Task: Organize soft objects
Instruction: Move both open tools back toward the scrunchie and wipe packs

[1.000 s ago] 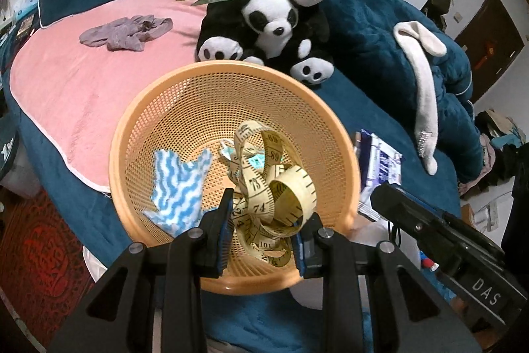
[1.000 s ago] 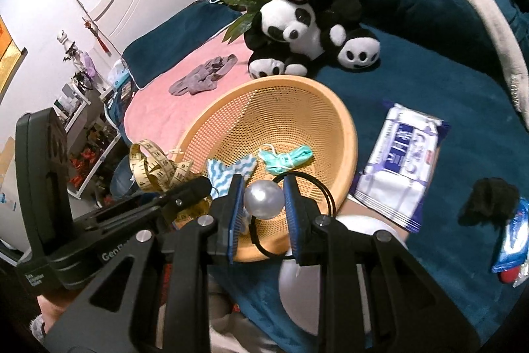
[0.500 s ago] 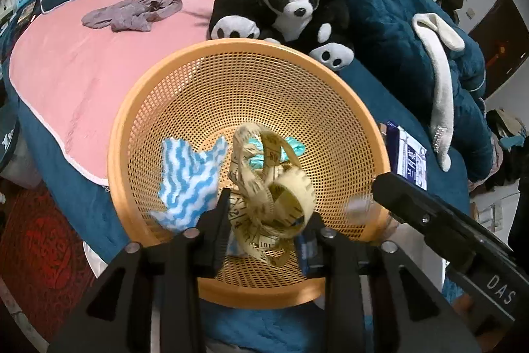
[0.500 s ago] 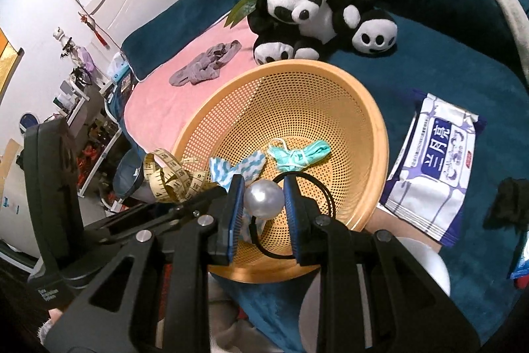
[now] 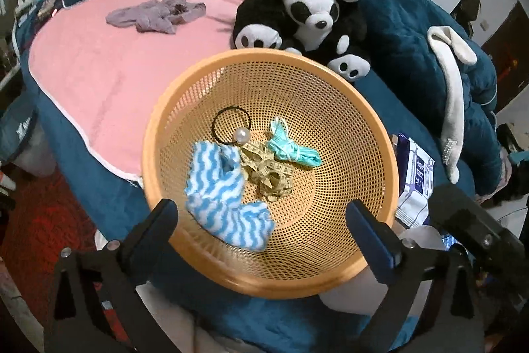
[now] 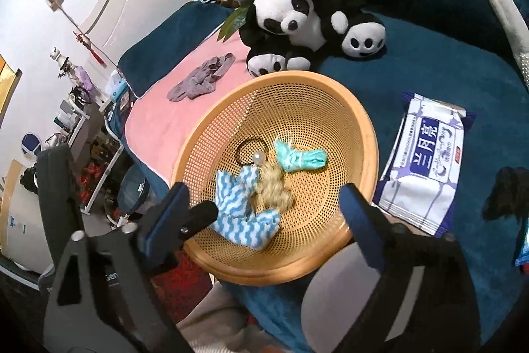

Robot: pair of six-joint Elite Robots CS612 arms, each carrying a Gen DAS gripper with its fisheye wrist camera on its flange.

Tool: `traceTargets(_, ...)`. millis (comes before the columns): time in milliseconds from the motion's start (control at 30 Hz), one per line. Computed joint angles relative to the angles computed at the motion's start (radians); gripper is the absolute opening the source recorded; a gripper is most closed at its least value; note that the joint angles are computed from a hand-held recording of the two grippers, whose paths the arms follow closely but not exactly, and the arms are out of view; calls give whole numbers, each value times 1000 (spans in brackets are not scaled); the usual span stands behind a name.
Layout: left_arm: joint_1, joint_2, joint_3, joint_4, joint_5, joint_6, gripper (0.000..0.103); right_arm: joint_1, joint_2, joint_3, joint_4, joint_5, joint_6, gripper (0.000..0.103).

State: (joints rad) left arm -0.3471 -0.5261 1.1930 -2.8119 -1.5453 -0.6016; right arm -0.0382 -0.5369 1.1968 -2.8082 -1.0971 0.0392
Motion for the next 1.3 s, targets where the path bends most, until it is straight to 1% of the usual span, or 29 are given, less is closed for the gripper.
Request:
traceTargets(33, -1, -4, 5, -2, 5, 2, 102, -1, -3, 4, -2, 3, -1, 103)
traceTargets(267, -11, -36, 49, -27, 32, 2, 102, -3, -30, 44, -32, 9, -10, 103)
traceTargets(433, -23, -63, 83, -42, 60, 10, 102, -8, -53, 81, -63, 20, -16, 103)
traceTargets(733, -44, -104, 135, -81, 84, 17, 102, -21, -91, 144, -110, 20, -17, 103)
traceTargets(1300, -90, -134, 165, -95, 91, 65, 102, -62, -151, 261, -211, 8, 13, 103)
